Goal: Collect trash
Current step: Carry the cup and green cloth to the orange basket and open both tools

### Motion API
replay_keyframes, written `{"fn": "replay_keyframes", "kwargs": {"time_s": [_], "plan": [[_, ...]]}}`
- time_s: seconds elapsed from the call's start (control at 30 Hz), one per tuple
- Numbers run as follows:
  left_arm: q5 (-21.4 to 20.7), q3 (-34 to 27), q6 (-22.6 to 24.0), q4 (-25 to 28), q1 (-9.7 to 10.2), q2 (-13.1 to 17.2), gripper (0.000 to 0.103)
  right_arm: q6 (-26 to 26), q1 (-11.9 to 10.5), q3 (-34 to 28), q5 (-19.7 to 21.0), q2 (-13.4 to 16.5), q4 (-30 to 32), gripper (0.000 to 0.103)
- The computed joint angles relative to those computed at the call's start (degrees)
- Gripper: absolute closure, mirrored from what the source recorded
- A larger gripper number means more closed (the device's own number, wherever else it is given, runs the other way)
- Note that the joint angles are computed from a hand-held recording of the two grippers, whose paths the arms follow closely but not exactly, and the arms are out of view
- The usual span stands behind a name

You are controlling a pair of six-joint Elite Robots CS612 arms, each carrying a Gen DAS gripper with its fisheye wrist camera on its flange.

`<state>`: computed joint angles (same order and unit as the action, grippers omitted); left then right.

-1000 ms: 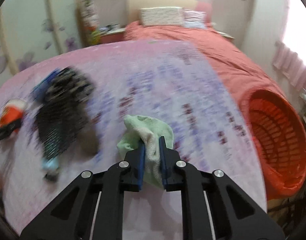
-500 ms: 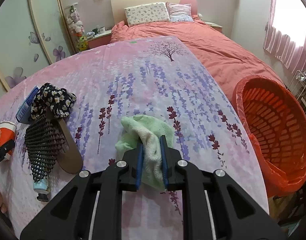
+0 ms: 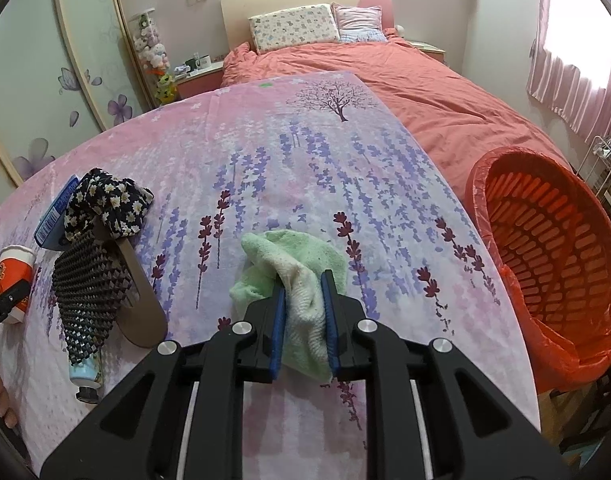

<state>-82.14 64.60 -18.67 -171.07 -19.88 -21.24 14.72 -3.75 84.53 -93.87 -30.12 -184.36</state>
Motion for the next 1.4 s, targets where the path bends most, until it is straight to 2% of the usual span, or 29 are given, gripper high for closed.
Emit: {"fn": "replay_keyframes", "kwargs": {"time_s": [0.33, 0.53, 0.6, 0.8, 1.13, 1.4], "plan": [[-0.4, 0.5, -0.1, -0.5, 0.09, -0.3, 0.026, 0.0, 0.0, 0.0, 0.1, 0.0, -0.1, 0.084], [2.3, 0.4, 1.7, 1.6, -0.40, -0.5, 0.026, -0.3, -0.1, -0.1, 0.0, 0.0, 0.1, 0.084], [3.7, 0.6, 2.3, 2.1, -0.66, -0.6, 0.030, -0.4, -0.1, -0.1, -0.1, 0.1, 0.1, 0.084], [3.3, 1.8, 3.1, 0.9, -0.75, -1.2, 0.031, 0.0, -0.4, 0.9, 1.2, -0.3, -1.5, 0.088], [4.9, 6.7, 5.0, -5.5, -2.31, -4.5, 0.031, -0.1, -1.4, 6.1, 1.2, -3.4, -10.3, 0.088], [1.1, 10.3, 7.7, -11.9, -4.83, -7.8, 0.031, -0.1, -2.9, 11.1, 0.5, -6.4, -18.6, 0.088]]}}
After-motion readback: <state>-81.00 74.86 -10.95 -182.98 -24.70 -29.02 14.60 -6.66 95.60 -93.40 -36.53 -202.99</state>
